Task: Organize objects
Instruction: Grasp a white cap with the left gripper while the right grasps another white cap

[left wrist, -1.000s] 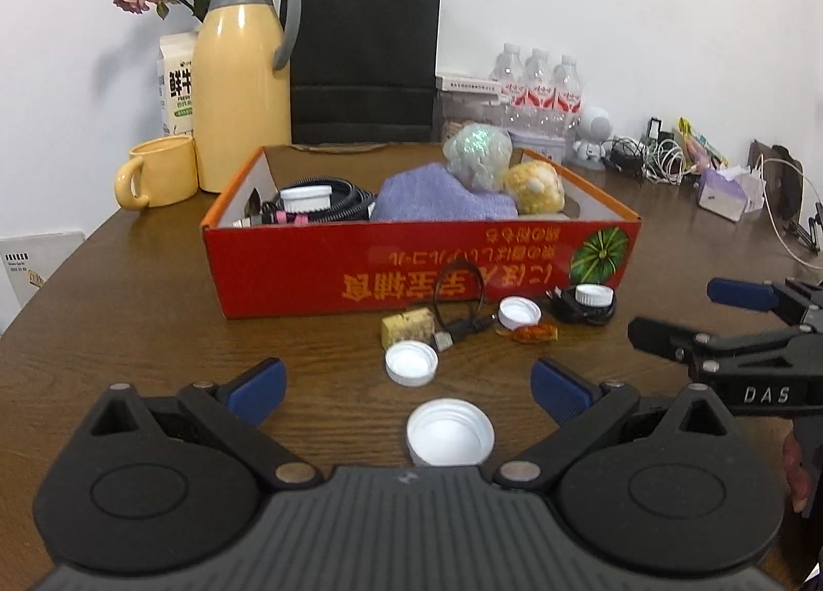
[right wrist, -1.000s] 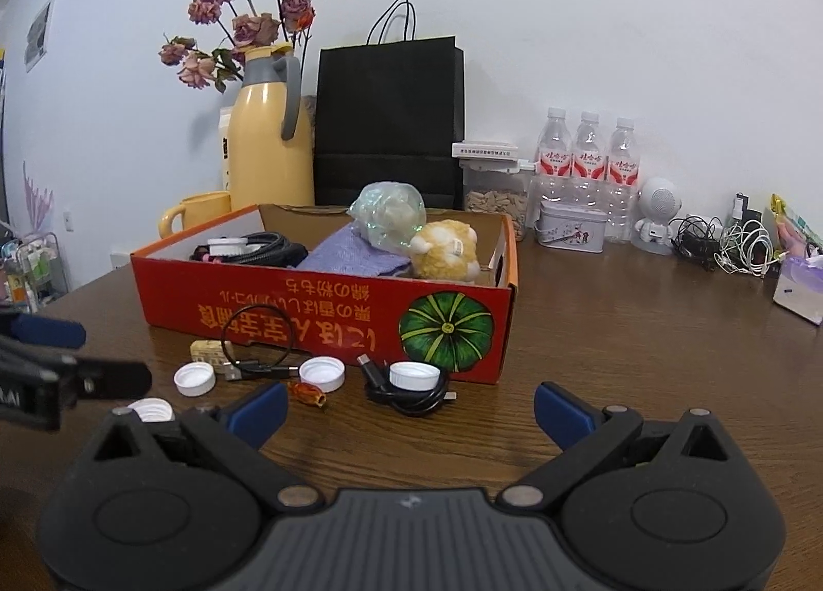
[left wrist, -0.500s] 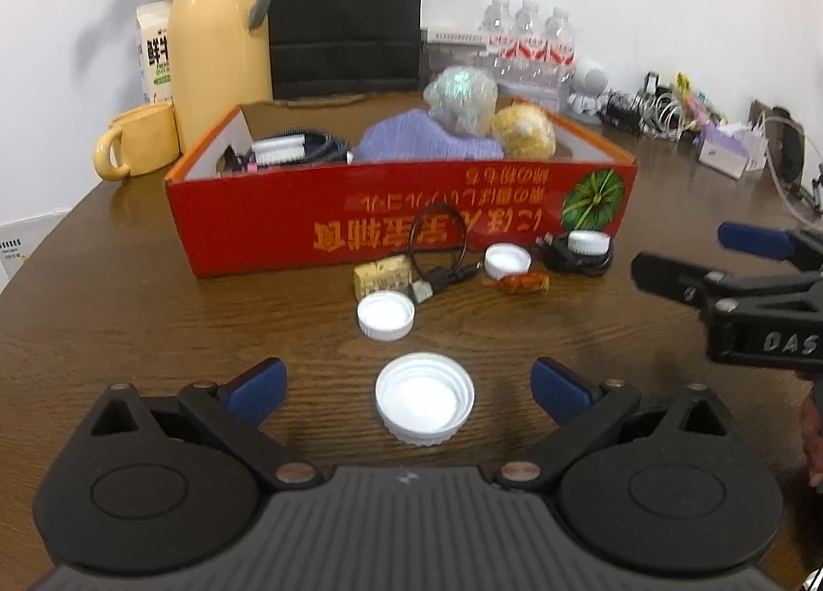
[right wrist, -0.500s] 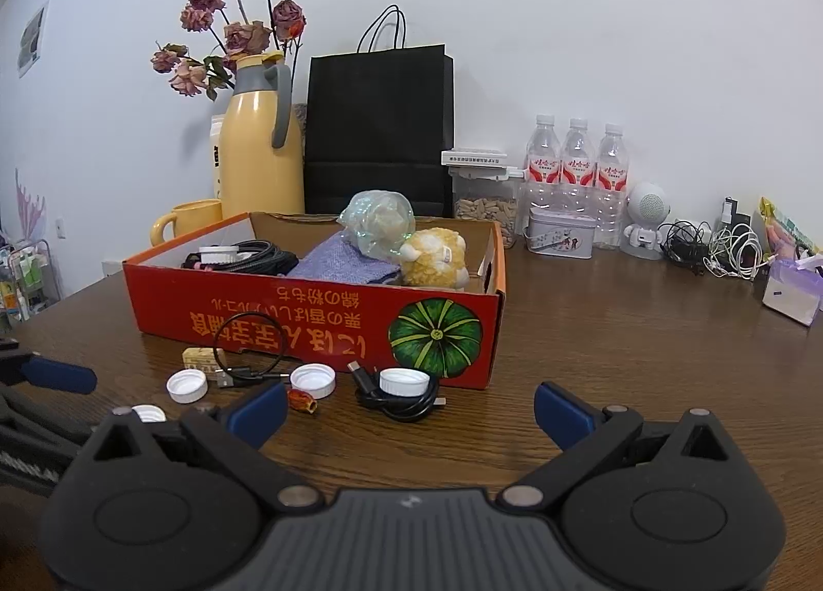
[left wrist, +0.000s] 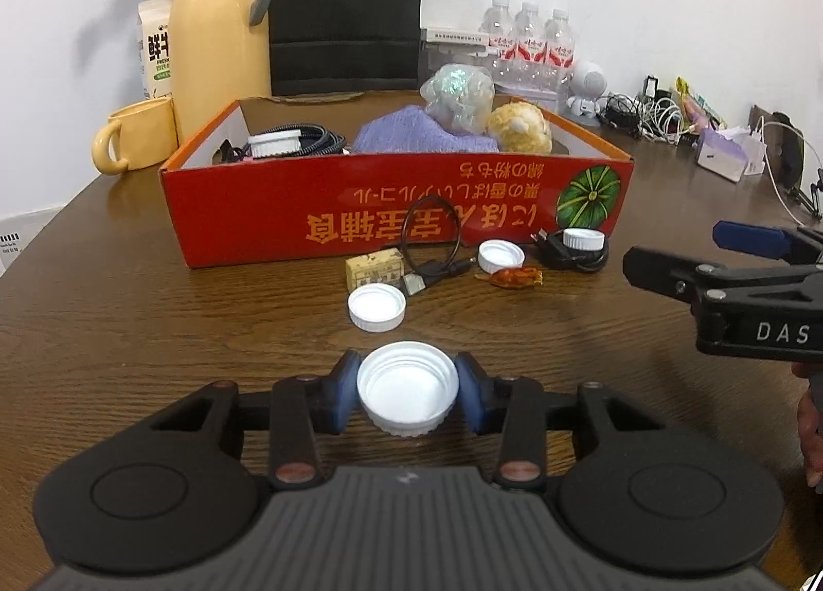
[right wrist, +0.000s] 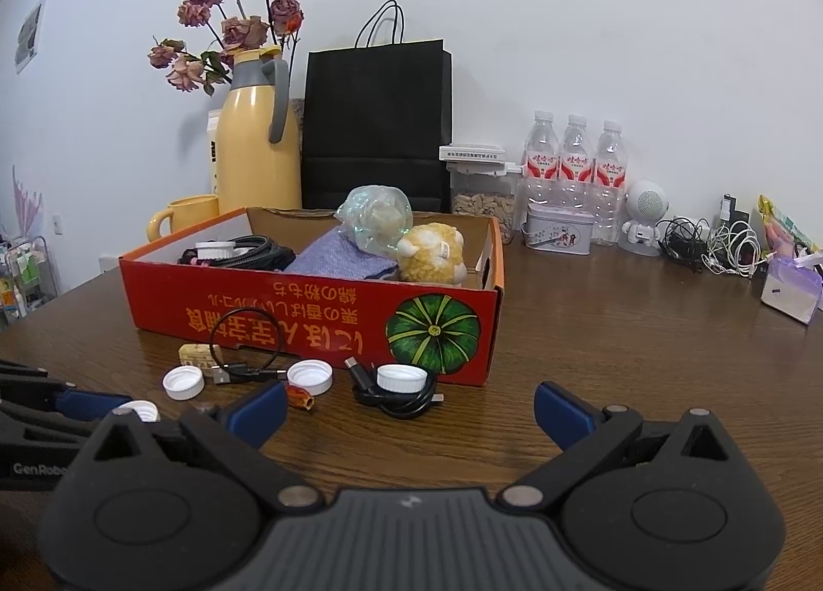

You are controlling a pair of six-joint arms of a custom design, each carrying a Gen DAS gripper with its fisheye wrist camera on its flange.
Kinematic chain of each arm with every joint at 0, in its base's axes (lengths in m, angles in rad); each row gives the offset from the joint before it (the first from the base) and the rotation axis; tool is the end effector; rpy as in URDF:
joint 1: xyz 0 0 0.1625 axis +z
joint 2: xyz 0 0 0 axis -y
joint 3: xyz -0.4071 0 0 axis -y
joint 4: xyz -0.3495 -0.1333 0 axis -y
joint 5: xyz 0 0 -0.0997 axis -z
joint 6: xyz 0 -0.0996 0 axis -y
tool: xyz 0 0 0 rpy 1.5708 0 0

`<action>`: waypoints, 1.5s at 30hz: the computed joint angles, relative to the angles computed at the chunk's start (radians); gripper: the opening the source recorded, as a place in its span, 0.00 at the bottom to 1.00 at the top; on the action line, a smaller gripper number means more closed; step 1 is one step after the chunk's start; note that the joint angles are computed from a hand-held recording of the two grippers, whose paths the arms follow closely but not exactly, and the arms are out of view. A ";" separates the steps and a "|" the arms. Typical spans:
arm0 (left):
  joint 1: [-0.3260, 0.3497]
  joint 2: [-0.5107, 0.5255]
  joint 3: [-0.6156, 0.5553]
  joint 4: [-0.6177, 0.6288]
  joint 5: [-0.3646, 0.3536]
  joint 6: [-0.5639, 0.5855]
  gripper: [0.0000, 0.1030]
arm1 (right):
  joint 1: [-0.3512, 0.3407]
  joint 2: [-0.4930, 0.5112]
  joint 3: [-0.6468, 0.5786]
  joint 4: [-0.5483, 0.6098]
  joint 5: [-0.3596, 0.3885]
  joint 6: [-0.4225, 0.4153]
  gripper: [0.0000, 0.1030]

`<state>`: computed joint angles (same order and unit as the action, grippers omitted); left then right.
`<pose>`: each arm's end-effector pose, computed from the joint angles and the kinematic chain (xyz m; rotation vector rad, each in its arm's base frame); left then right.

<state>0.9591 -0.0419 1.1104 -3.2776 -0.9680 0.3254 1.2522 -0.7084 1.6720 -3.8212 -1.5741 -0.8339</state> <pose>-0.2489 -0.6853 -0.1333 0.8949 2.3338 -0.9235 -0.0717 -0.6420 0.2081 0.5312 -2.0261 1.3151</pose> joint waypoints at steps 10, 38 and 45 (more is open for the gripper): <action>0.003 0.011 -0.042 -0.075 -0.008 0.053 0.40 | 0.004 0.003 -0.006 0.003 -0.016 0.001 0.99; 0.077 0.074 -0.218 -0.192 -0.114 0.096 0.40 | 0.047 0.071 -0.220 0.247 -0.105 -0.020 0.38; 0.078 0.072 -0.210 -0.199 -0.120 0.094 0.40 | 0.044 0.067 -0.210 0.248 -0.097 -0.025 0.14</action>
<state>1.0368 0.0300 0.9007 -3.4771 -1.0876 0.4196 1.2957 -0.6411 1.4616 -3.5735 -1.6711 -0.8590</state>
